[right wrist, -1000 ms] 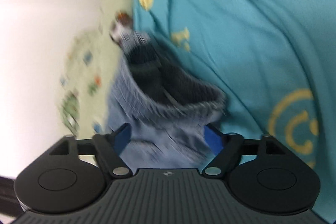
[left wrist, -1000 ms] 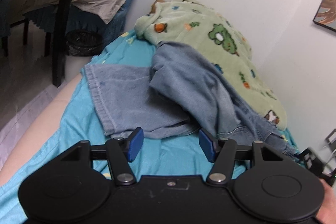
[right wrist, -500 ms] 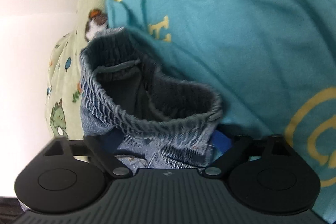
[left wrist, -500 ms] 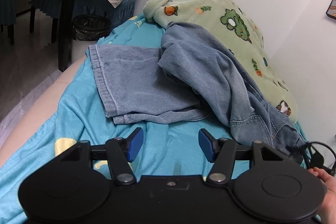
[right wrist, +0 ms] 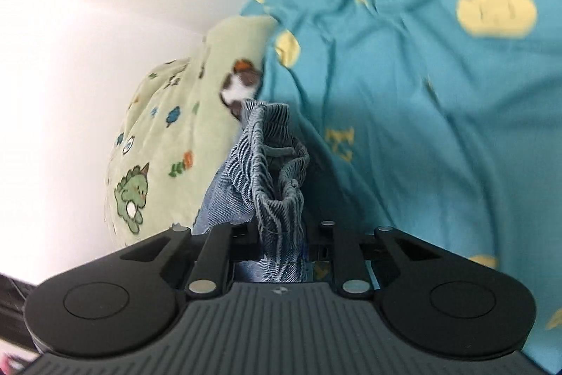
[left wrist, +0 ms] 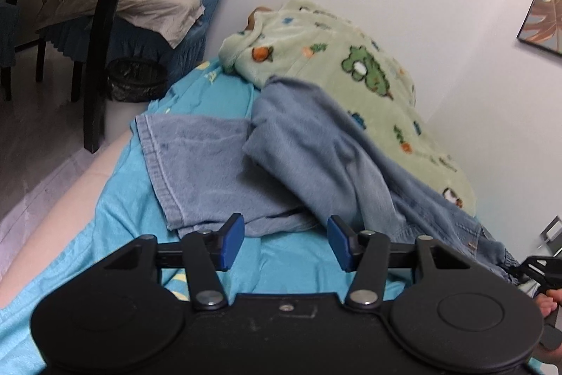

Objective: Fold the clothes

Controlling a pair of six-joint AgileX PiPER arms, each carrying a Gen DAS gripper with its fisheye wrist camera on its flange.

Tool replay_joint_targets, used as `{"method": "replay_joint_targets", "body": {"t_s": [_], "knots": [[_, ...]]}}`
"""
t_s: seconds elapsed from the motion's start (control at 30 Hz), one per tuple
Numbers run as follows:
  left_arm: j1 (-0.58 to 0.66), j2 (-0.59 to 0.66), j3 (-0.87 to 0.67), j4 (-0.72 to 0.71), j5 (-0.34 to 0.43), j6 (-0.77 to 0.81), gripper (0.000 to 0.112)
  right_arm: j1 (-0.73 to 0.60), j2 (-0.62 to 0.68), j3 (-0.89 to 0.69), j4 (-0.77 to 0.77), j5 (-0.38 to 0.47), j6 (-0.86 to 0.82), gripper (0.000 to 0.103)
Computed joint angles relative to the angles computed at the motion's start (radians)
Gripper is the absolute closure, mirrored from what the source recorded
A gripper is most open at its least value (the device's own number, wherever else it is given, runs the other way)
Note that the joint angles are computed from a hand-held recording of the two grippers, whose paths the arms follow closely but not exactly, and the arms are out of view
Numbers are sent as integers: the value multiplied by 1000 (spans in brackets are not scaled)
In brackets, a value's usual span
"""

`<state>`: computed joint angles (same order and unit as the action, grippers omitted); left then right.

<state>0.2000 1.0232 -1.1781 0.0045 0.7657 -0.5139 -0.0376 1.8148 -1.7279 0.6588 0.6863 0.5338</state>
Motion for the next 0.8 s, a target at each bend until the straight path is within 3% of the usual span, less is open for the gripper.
{"method": "replay_joint_targets", "body": {"t_s": [0.27, 0.47, 0.53, 0.67, 0.8], "knots": [[58, -12, -12, -104, -8, 84, 64, -120, 26, -29, -117, 57, 31, 85], [30, 17, -30, -78, 10, 84, 64, -140, 112, -8, -136, 122, 46, 82], [24, 19, -29, -80, 12, 87, 63, -137, 101, 8, -132, 115, 48, 76], [-18, 19, -40, -10, 36, 57, 63, -107, 69, 0, -182, 156, 95, 40], [0, 10, -42, -45, 46, 86, 61, -58, 11, 5, -174, 217, 110, 37]]}}
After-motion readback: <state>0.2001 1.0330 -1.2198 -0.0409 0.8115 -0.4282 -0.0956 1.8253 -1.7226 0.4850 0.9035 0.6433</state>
